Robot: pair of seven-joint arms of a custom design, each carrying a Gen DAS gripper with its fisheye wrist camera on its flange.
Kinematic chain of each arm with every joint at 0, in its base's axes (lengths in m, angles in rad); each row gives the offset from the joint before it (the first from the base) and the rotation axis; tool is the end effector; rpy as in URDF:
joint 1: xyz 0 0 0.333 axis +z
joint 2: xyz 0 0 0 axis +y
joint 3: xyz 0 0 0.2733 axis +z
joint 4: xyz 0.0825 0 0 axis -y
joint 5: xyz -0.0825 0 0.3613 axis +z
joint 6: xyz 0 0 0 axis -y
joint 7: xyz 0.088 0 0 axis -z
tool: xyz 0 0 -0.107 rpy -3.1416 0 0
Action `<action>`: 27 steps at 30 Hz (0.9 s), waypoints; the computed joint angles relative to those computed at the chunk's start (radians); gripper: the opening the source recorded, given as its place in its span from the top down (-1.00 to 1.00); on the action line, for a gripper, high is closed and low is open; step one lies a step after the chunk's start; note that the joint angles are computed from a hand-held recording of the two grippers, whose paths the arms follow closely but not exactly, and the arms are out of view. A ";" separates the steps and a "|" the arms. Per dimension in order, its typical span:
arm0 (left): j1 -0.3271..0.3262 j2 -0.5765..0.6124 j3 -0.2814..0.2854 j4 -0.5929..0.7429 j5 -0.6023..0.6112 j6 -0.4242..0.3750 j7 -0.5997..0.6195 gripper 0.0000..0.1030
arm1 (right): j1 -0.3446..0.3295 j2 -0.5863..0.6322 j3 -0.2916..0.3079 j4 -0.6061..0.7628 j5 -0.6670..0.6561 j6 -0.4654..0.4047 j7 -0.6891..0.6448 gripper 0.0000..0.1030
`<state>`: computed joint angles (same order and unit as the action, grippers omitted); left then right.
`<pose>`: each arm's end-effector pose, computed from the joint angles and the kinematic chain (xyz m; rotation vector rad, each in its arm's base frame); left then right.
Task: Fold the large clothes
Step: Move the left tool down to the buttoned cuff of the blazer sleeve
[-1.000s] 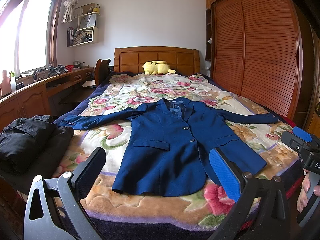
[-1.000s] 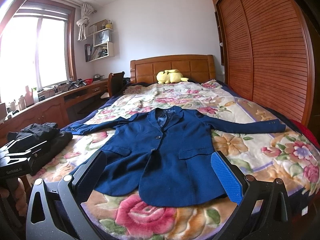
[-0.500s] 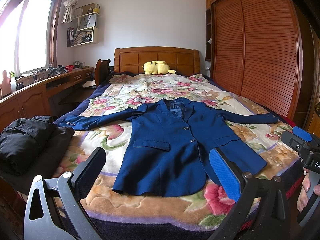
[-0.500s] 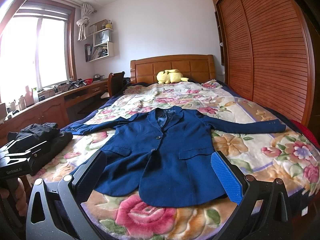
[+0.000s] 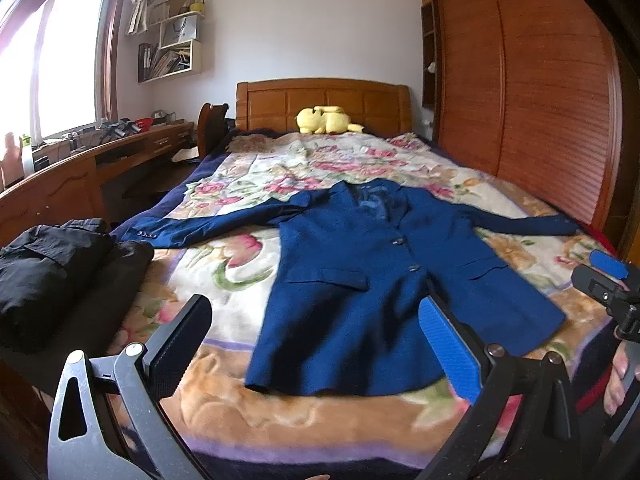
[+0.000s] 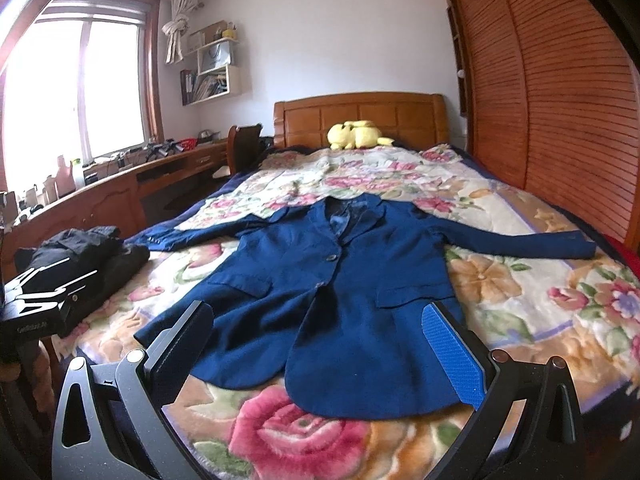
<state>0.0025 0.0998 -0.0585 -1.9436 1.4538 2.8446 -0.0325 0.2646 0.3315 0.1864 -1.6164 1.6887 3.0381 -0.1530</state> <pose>0.5816 -0.0843 0.4533 -1.7194 1.2993 -0.7835 0.6114 0.1963 0.4559 -1.6980 1.0015 -0.6181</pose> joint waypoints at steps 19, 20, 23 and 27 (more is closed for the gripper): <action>0.079 0.319 0.119 0.265 -0.237 0.208 0.286 -1.00 | 0.070 0.335 -0.084 0.345 -0.828 -0.119 0.713 -1.00; 0.086 0.337 0.116 0.284 -0.277 0.204 0.329 -1.00 | 0.070 0.346 -0.086 0.361 -0.857 -0.127 0.734 -1.00; 0.123 0.399 0.086 0.354 -0.422 0.171 0.493 -1.00 | 0.064 0.378 -0.083 0.408 -0.931 -0.144 0.786 -1.00; 0.189 0.489 0.031 0.468 -0.603 0.127 0.706 -1.00 | 0.041 0.419 -0.056 0.471 -1.003 -0.177 0.834 -1.00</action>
<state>0.1913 0.5886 -0.0277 -1.4757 0.8511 2.9715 0.6738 0.3055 0.7505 0.1309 -1.1450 0.6854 2.8606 0.6806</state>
